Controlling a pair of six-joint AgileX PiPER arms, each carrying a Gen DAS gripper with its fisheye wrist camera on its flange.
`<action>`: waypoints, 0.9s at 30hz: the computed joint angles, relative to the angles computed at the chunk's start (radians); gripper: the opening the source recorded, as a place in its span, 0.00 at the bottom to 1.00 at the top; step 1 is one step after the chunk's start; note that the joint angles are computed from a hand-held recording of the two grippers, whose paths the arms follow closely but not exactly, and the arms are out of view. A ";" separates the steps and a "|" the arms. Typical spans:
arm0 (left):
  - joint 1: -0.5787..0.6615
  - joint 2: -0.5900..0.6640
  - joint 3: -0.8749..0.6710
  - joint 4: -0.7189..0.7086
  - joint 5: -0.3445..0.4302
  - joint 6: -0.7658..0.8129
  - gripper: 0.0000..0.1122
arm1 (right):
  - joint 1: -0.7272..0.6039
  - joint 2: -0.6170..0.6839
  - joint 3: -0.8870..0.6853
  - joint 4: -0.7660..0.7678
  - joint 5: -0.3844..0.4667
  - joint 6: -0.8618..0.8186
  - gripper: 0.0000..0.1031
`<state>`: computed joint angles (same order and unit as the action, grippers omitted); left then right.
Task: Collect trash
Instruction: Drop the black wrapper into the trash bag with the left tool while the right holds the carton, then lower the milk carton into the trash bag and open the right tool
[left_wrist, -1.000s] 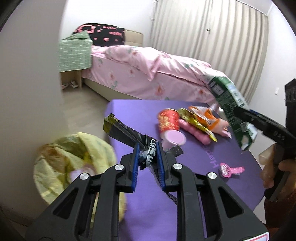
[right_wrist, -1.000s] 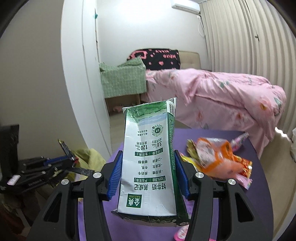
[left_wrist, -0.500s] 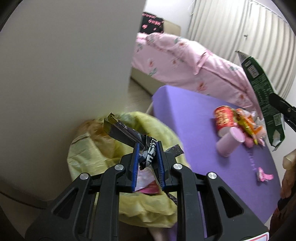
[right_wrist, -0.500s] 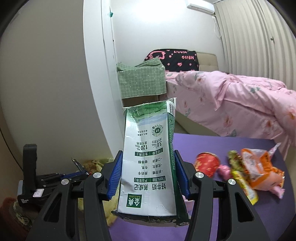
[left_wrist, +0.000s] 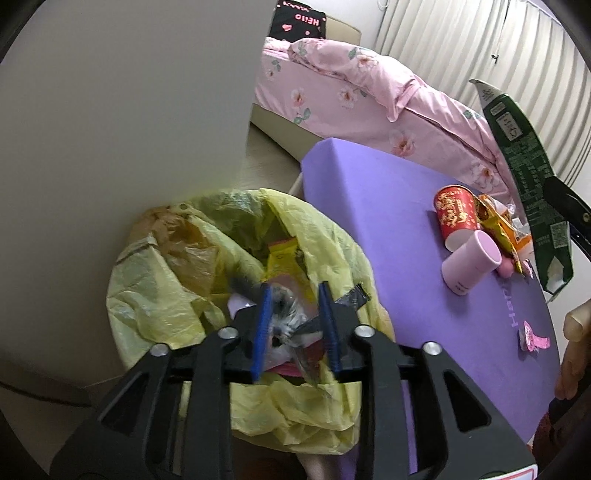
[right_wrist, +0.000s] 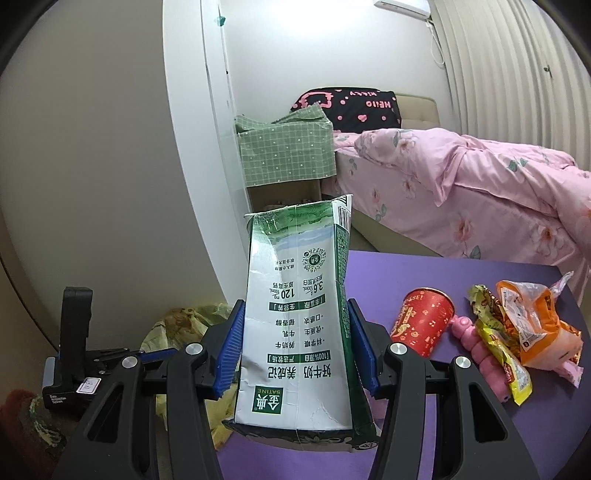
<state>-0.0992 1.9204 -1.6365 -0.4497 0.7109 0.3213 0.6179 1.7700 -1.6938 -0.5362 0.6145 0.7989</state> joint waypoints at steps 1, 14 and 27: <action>0.002 -0.001 0.000 -0.013 0.003 0.011 0.30 | -0.001 -0.002 0.003 -0.001 0.001 0.000 0.48; 0.077 -0.121 0.079 -0.024 -0.064 -0.003 0.38 | 0.004 0.041 -0.058 0.084 0.007 -0.088 0.48; 0.181 -0.257 0.248 0.130 -0.213 -0.137 0.39 | 0.045 0.329 -0.386 0.356 0.065 -0.363 0.48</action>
